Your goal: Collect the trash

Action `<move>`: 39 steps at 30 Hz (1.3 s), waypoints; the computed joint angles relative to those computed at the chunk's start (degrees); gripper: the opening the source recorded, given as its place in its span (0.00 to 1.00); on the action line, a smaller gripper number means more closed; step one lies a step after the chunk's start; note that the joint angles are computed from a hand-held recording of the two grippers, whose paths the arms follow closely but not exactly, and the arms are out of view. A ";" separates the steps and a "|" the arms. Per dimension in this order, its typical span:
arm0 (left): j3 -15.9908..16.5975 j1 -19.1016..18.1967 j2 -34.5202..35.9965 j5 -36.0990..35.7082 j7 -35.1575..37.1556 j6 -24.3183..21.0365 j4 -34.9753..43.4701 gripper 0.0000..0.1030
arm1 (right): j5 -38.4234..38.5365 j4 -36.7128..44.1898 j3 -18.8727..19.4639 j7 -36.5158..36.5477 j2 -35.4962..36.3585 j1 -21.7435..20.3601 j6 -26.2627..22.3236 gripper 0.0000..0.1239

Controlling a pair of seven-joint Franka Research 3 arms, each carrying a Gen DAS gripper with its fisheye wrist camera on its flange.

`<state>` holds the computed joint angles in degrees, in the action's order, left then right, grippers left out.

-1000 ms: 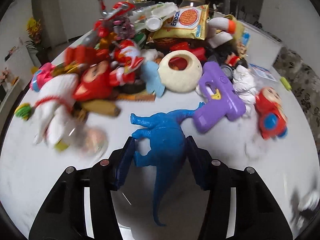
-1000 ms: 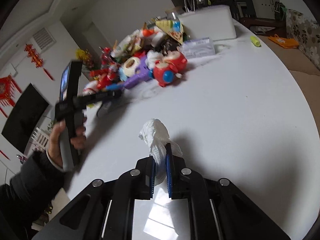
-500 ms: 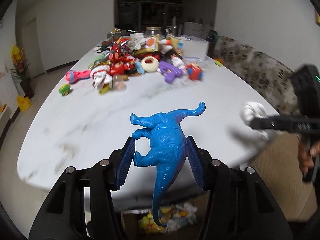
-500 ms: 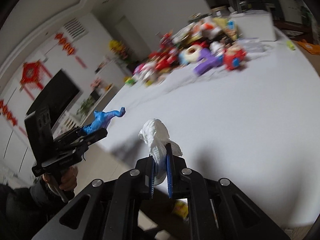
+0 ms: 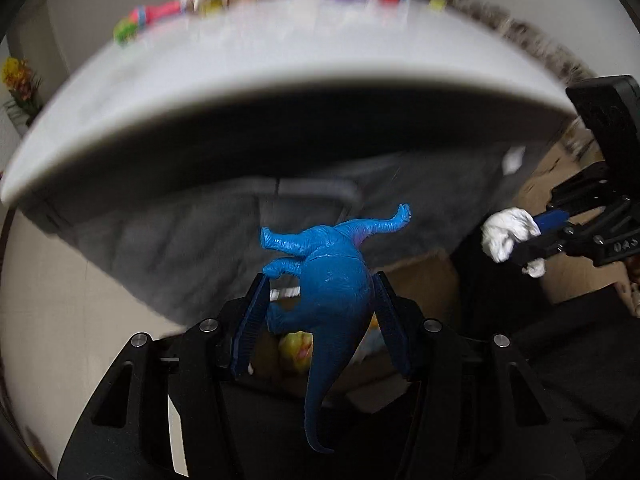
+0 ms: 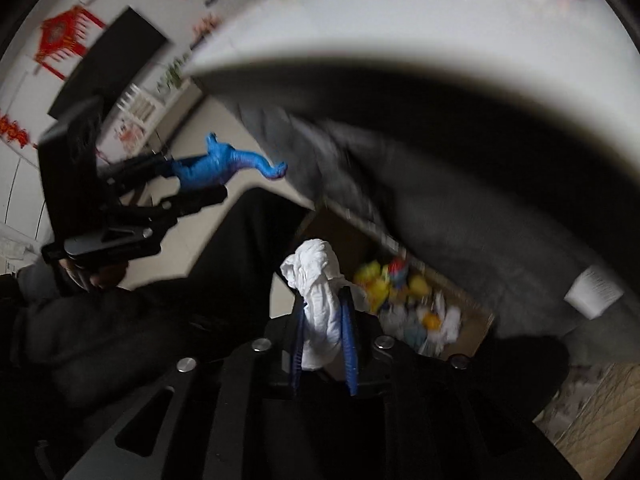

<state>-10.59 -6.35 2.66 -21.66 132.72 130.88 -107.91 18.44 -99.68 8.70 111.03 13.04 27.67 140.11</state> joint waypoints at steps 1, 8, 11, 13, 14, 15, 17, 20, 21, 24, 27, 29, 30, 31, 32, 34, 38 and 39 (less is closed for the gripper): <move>0.07 -0.03 1.54 1.32 -1.02 -1.86 0.94 0.58 | 0.22 0.48 0.06 -0.01 1.32 -0.06 -1.13 0.20; -0.90 -0.72 4.98 12.17 -7.68 -1.58 0.64 0.67 | -0.39 4.41 -0.19 0.52 7.30 0.44 -6.43 0.38; -1.33 -0.84 3.89 13.62 -7.22 1.71 -1.27 0.73 | -2.18 3.08 -0.80 1.18 5.95 1.08 -4.42 0.44; -1.38 -1.09 3.17 14.84 -7.44 4.00 -2.57 0.74 | -3.08 2.03 -1.10 2.04 4.73 1.26 -3.18 0.44; -1.36 -1.25 2.59 15.63 -7.69 5.60 -3.58 0.74 | -3.50 1.98 -1.17 2.72 4.36 1.39 -2.86 0.44; -1.36 -1.34 2.18 15.97 -7.67 6.48 -4.08 0.74 | -4.01 1.06 -1.23 3.39 3.27 1.54 -2.28 0.44; -1.34 -1.72 0.97 17.37 -8.28 9.50 -5.62 0.74 | -5.43 0.08 -1.52 4.40 1.20 1.53 -1.52 0.44; -1.05 -1.96 -0.74 18.05 -8.48 12.14 -6.81 0.74 | -6.79 -2.25 -1.49 5.09 -2.75 1.14 0.88 0.45; -0.94 -2.05 -1.00 18.11 -8.56 12.60 -6.82 0.74 | -7.42 -1.81 -1.44 5.28 -3.06 1.02 1.14 0.47; -0.58 -2.17 -1.66 17.93 -9.38 12.76 -5.92 0.74 | -11.91 -2.61 -1.93 7.99 -6.01 0.84 2.45 0.49; -0.34 -2.29 -2.06 19.48 -11.30 12.52 -4.50 0.74 | -14.18 -2.68 -2.24 10.56 -7.49 -0.22 4.05 0.50; -0.17 -2.31 -2.47 20.34 -12.31 11.49 -3.07 0.74 | -15.51 -2.61 -2.50 12.18 -8.13 -1.04 5.36 0.50; -0.08 -2.29 -2.84 20.32 -12.58 10.93 -2.56 0.74 | -16.67 -2.43 -2.68 13.31 -8.32 -1.39 5.87 0.52; 0.06 -2.24 -3.23 19.70 -12.43 10.34 -1.83 0.74 | -18.36 -1.99 -3.09 14.75 -8.67 -1.86 6.53 0.53; 0.22 -2.19 -3.51 18.78 -12.04 9.78 -0.80 0.74 | -19.57 -2.01 -3.21 15.56 -9.01 -2.23 7.10 0.56; 0.37 -2.14 -3.52 19.52 -13.41 9.90 1.05 0.79 | -24.83 -0.47 -3.92 18.60 -8.63 -3.00 7.54 0.58; 0.33 -1.99 0.20 20.12 -18.11 8.68 8.88 0.80 | -30.10 2.77 -5.37 23.43 -6.48 -4.44 8.02 0.59; 0.23 -1.97 1.25 20.86 -19.38 8.74 10.51 0.80 | -31.48 3.71 -5.81 24.78 -5.61 -4.56 8.04 0.60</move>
